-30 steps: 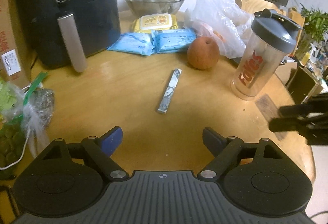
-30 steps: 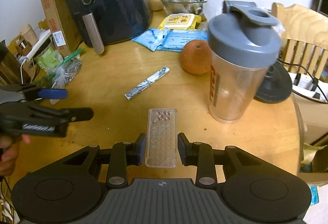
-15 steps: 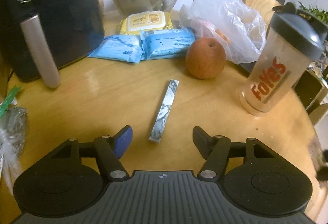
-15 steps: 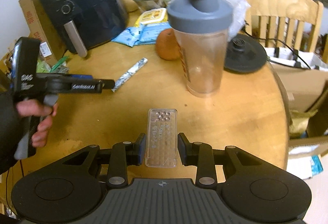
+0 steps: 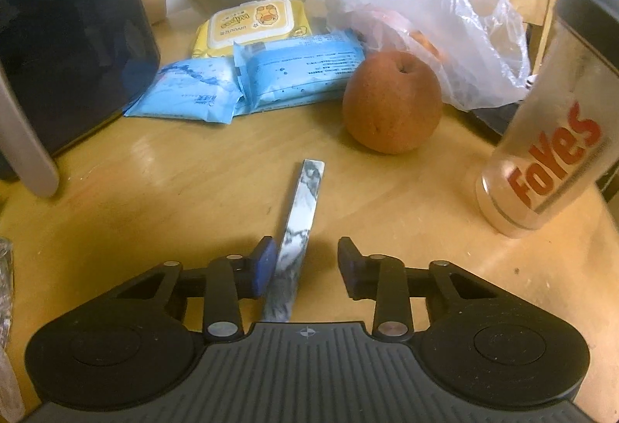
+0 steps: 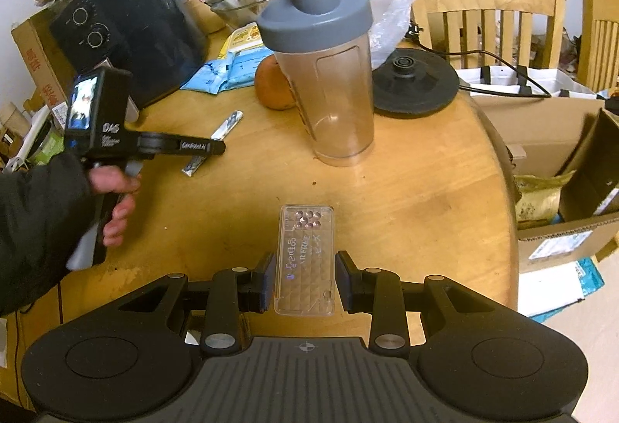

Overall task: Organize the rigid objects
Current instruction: 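Close the left gripper on the silver foil strip, then lift the foil strip with the left gripper while the right holds the clear case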

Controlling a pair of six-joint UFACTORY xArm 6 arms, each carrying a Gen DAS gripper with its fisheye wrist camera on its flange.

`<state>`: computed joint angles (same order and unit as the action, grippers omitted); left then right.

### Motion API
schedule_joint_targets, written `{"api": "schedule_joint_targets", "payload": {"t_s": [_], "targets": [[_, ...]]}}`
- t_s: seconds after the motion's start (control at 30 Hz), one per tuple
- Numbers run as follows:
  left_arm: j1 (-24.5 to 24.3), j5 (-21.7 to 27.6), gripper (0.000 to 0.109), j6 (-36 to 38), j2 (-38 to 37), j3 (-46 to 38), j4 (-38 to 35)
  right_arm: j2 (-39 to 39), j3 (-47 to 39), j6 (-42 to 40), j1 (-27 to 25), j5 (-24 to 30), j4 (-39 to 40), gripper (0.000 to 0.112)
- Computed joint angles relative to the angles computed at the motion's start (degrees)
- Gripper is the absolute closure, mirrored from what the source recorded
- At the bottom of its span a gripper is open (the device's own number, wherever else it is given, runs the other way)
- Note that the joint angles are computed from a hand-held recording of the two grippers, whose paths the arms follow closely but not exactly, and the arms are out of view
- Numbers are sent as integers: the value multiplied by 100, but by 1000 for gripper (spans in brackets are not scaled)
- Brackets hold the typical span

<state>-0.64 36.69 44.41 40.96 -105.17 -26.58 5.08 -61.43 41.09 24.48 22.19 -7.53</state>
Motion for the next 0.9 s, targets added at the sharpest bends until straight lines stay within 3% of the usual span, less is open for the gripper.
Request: {"api": "schedule_joint_targets", "payload": {"t_s": [0.2, 0.37, 0.57, 0.9], "targets": [[-18, 250, 93, -340, 208, -383, 406, -102, 105, 128, 0, 13, -48, 77], [18, 590, 93, -604, 279, -617, 625, -90, 98, 68, 10, 9, 16, 77], [73, 553, 93, -771, 56, -321, 891, -8, 15, -38, 30, 21, 91, 77], [226, 511, 93, -584, -425, 193, 575, 161, -228, -330, 68, 119, 125, 77]]}}
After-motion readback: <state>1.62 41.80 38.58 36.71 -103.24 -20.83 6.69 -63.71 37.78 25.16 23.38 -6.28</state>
